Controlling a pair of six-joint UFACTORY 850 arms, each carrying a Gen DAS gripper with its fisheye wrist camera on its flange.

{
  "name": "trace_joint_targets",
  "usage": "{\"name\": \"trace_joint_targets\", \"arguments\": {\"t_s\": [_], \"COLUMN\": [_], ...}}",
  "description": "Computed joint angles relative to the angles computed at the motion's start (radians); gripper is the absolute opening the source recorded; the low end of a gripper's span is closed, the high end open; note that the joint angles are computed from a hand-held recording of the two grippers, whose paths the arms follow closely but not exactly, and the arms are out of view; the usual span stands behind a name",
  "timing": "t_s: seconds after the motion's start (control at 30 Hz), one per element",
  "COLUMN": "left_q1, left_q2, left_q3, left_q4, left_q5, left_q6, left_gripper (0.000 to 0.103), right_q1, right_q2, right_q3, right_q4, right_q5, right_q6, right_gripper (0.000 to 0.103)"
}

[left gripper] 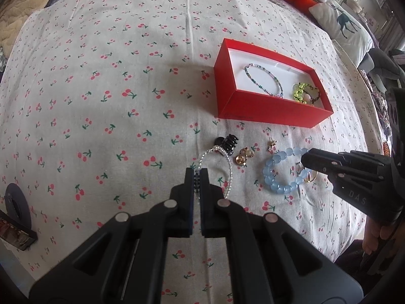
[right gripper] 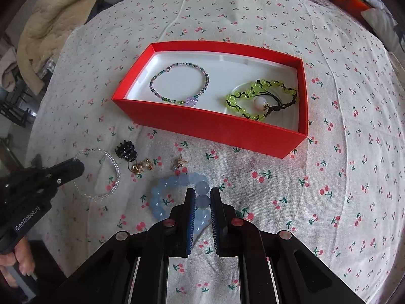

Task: Organize jewelry
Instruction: 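Carry both bracelets into the red box and open both tools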

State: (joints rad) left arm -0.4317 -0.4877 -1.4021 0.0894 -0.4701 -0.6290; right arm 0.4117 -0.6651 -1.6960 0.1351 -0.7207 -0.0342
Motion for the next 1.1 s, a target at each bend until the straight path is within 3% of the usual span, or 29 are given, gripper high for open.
{"name": "trace_joint_targets", "arguments": {"t_s": [0.47, 1.1], "left_q1": [-0.010, -0.005], "left_q2": [0.034, 0.002], "left_q3": [-0.011, -0.113], "left_q4": [-0.007, -0.087], "left_q5": [0.051, 0.116], "left_q6": [0.000, 0.045], "left_gripper": [0.004, 0.004], "right_q1": [-0.014, -0.057], "right_q2": [0.128, 0.123], "right_q3": [0.090, 0.026], "right_q4": [0.162, 0.293], "right_q5": [0.089, 0.150], "right_q6": [-0.138, -0.160], "right_gripper": [0.012, 0.012]}}
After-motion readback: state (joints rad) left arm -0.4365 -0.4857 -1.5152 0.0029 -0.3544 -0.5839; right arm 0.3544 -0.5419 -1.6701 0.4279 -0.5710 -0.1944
